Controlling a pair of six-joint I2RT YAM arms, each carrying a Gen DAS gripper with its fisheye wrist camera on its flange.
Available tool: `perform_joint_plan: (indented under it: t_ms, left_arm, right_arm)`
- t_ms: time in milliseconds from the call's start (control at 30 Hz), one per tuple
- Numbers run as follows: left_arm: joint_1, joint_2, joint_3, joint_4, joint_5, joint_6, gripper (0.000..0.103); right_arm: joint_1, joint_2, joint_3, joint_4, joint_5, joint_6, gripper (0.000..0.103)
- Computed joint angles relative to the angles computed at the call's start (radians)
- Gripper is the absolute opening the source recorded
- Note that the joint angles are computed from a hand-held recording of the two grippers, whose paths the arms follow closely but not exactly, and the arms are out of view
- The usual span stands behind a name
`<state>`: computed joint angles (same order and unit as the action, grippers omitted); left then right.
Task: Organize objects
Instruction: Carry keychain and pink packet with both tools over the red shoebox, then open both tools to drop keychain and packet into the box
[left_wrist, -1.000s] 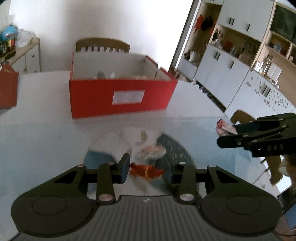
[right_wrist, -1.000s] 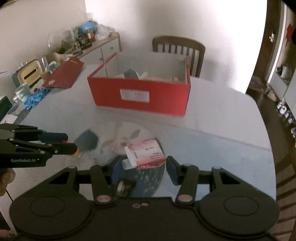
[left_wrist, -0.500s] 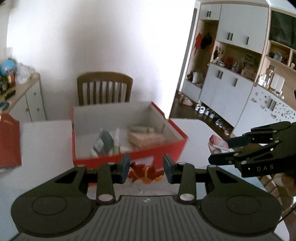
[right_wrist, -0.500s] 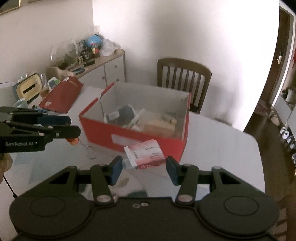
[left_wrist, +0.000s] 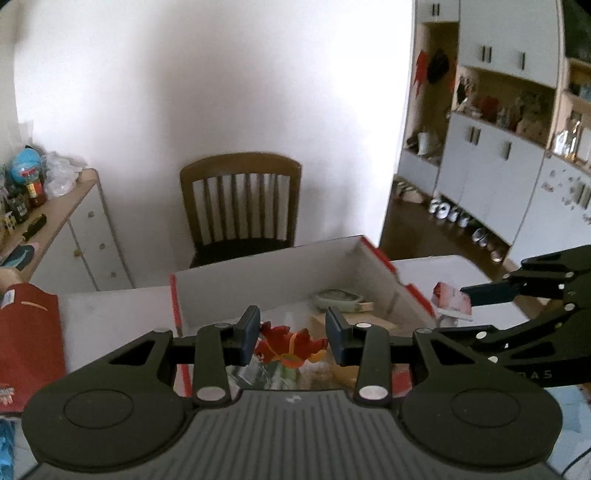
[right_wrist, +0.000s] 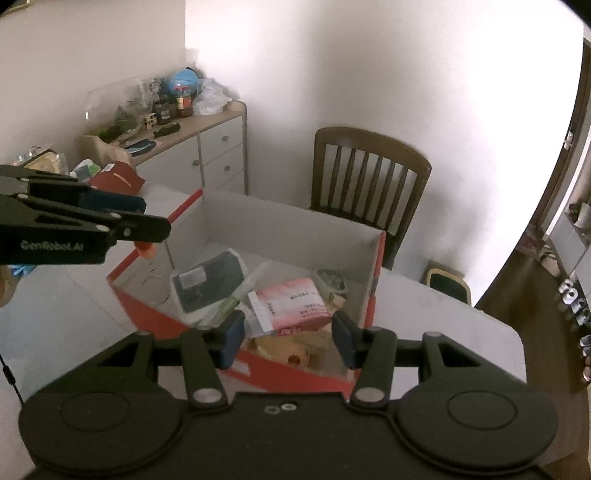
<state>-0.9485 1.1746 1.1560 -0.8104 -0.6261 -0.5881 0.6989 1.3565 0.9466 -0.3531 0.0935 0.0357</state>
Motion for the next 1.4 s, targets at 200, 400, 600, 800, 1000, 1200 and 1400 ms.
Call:
perform_joint_plan:
  t_ms: [200,400,600,800,1000,1200,1400]
  left_arm:
    - [0.109,0.069,-0.002,0.033,0.057,0.051,0.038]
    - [0.186,0.115,-0.037,0.055,0.119,0.076,0.037]
    - [0.246,0.174,-0.056,0.071,0.167,0.095,0.038]
    - [0.257,0.219,-0.063,0.089,0.177,0.112,0.039]
    - [0.245,0.26,-0.059,0.087,0.213,0.137,0.039]
    - [0.227,0.247,-0.08,0.108,0.206,0.15,0.069]
    - [0.208,0.214,-0.093,0.105,0.187,0.125,0.07]
  right_arm:
    - [-0.013,0.152,0.076,0.045,0.009,-0.016,0.051]
    - [-0.024,0.29,0.137,0.069,0.031,-0.017,0.051]
    - [-0.041,0.392,0.19,0.079,0.034,-0.017,0.051]
    - [-0.053,0.455,0.22,0.078,0.019,-0.009,0.053]
    - [-0.074,0.461,0.21,0.105,-0.016,-0.006,0.063]
    - [-0.087,0.432,0.188,0.112,-0.044,-0.021,0.067]
    - [-0.077,0.376,0.157,0.104,-0.041,-0.032,0.071]
